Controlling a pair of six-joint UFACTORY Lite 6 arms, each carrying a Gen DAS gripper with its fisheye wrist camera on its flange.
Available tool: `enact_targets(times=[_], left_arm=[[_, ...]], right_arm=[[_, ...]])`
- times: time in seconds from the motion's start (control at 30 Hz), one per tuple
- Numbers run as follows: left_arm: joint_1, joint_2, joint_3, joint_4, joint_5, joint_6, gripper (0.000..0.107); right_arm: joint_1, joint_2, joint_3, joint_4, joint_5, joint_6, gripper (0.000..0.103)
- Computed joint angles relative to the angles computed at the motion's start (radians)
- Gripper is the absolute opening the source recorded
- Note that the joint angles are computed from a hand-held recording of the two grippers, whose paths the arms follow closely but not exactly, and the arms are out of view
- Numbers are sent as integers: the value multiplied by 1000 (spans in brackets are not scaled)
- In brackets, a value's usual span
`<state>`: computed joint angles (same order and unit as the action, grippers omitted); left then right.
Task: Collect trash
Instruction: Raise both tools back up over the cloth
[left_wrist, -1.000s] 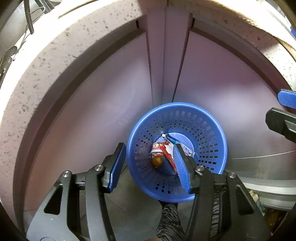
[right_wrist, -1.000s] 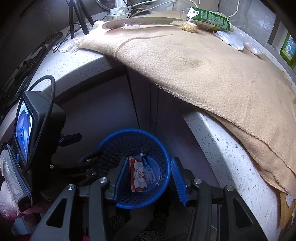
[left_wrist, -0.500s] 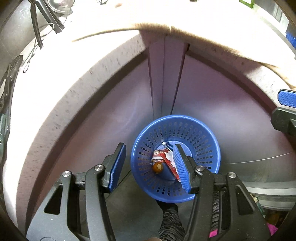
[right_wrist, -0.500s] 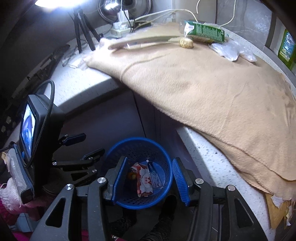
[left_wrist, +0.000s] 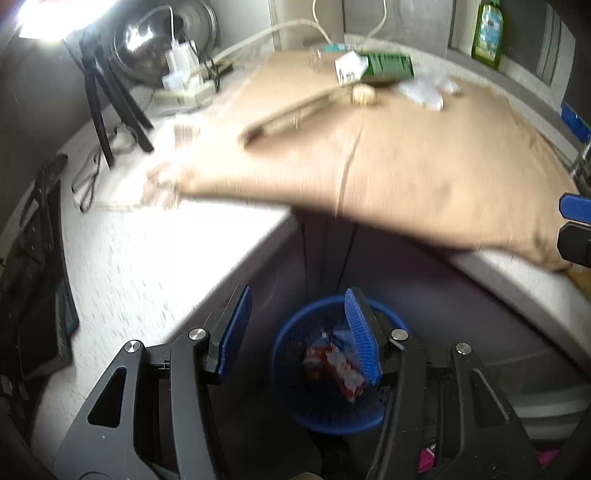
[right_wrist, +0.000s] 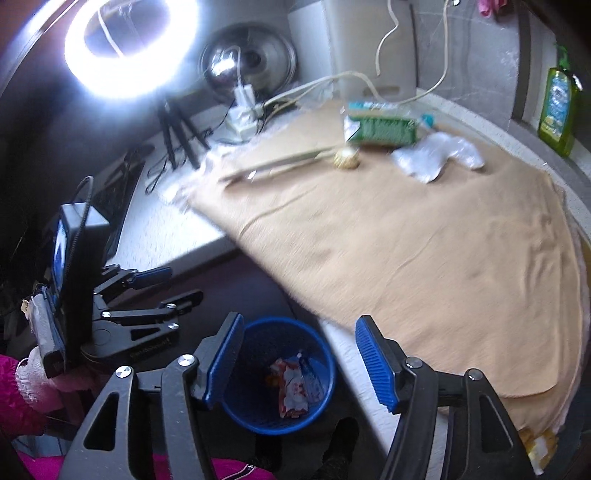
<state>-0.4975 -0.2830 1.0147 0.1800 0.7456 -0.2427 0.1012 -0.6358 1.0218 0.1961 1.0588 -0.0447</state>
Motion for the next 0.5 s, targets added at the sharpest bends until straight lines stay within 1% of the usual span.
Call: enact_targets(times=[0.1,0.17,0.27,0.43,0.5], left_arm=[[-5,40,85,23,5,-26,54],[0,82,162,24,21,-24,54],[6,163,260,32,21,-27,54],[8,303,424,42,46,-12,54],[4,361,491,58,59,-9,54]], right_arm=[[-141,49,55,75,11,-128,70],[-231,86,84,122,15,-207,72],[-373,168,144,199,28,-326,75],[-543,336,272,293,45,-453,81],[-578,413,338,309,44,-481,82]])
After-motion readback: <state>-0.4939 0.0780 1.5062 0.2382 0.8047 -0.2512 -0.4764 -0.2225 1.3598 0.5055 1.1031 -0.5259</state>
